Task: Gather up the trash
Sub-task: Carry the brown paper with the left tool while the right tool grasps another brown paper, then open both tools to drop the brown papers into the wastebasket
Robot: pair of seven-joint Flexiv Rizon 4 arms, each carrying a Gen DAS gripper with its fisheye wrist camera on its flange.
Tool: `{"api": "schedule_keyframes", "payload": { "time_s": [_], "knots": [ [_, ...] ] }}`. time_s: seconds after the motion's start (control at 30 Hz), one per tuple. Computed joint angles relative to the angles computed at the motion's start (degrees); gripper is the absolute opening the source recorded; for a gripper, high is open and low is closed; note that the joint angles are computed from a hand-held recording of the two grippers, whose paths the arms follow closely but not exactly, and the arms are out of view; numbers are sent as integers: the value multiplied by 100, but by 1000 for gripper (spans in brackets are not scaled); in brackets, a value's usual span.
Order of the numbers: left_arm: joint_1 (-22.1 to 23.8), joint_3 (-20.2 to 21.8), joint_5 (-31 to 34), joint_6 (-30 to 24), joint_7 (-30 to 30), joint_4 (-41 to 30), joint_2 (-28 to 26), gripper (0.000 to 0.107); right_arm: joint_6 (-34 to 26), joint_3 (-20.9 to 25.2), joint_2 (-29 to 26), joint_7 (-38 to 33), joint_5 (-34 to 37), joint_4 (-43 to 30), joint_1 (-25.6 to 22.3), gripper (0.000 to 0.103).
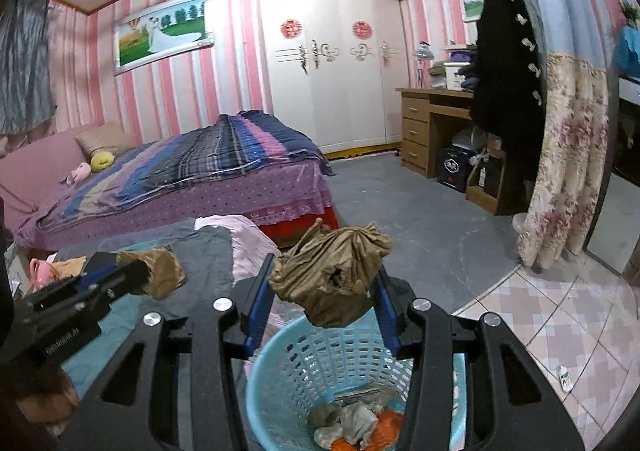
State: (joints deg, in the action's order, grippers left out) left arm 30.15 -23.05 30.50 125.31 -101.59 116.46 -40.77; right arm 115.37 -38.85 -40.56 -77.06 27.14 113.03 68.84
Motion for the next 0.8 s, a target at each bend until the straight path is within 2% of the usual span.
{"api": "schedule_keyframes", "payload": {
  "time_s": [0.33,0.4,0.43,0.47,0.63,0.7,0.77,0.8],
  "knots": [
    [60,-539,2,-386,218,-148,-263,23,-39,468,192,67,-182,-18,-612,47],
    [5,-503,-67,-317,298,-107,-242,23,-56,510,212,139,-143,-12,-633,55],
    [17,-519,-77,-311,312,-92,-236,23,-47,417,182,179,-62,-6,-569,70],
    [5,-513,-104,-306,327,-83,-234,23,-49,325,154,207,-2,-2,-491,75],
    [-5,-571,-178,-480,440,-57,-202,25,-15,-111,-78,494,307,4,-41,75],
    [13,-657,-243,-611,516,-59,-210,33,38,-222,-128,604,408,23,40,75],
    [48,-763,-313,-719,609,-48,-224,49,60,-266,-159,655,434,31,74,75],
    [-17,-719,-402,-686,663,-26,-202,64,77,-334,-201,704,507,29,124,75]
  ]
}}
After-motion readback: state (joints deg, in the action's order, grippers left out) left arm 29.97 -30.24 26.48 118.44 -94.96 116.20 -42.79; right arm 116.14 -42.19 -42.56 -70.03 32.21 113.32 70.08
